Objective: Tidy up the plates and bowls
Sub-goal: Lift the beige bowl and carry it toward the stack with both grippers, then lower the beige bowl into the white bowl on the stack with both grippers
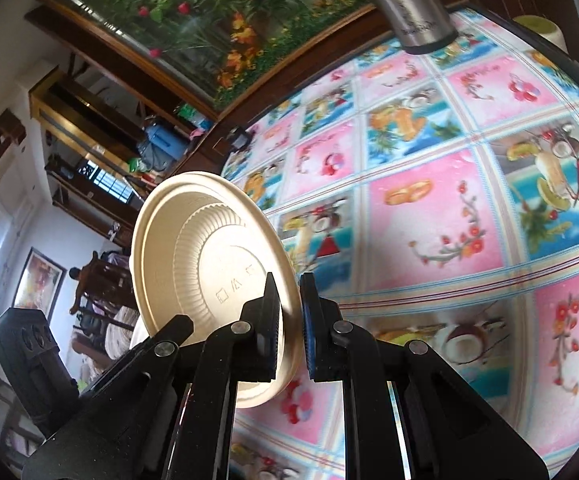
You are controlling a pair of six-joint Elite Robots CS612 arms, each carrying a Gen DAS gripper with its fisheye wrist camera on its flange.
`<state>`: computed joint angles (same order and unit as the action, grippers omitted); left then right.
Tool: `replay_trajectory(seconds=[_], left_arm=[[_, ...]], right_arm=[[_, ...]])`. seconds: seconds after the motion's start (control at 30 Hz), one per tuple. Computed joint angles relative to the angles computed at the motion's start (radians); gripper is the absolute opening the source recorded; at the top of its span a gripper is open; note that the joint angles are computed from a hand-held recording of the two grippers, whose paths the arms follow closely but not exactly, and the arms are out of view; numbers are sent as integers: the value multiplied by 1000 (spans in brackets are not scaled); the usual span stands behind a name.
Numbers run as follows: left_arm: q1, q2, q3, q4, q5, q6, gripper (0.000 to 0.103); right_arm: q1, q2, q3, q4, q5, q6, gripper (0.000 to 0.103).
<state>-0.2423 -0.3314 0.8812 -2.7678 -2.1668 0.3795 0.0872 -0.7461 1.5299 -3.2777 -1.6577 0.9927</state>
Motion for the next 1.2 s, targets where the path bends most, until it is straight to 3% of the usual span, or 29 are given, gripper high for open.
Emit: replay_trajectory(seconds=[0.57, 1.2], left_arm=[[57, 31, -55, -79, -28, -85, 14], [95, 109, -209, -91, 36, -214, 13]], right_arm=[[50, 47, -150, 102, 4, -68, 11], [79, 149, -384, 243, 75, -146, 12]])
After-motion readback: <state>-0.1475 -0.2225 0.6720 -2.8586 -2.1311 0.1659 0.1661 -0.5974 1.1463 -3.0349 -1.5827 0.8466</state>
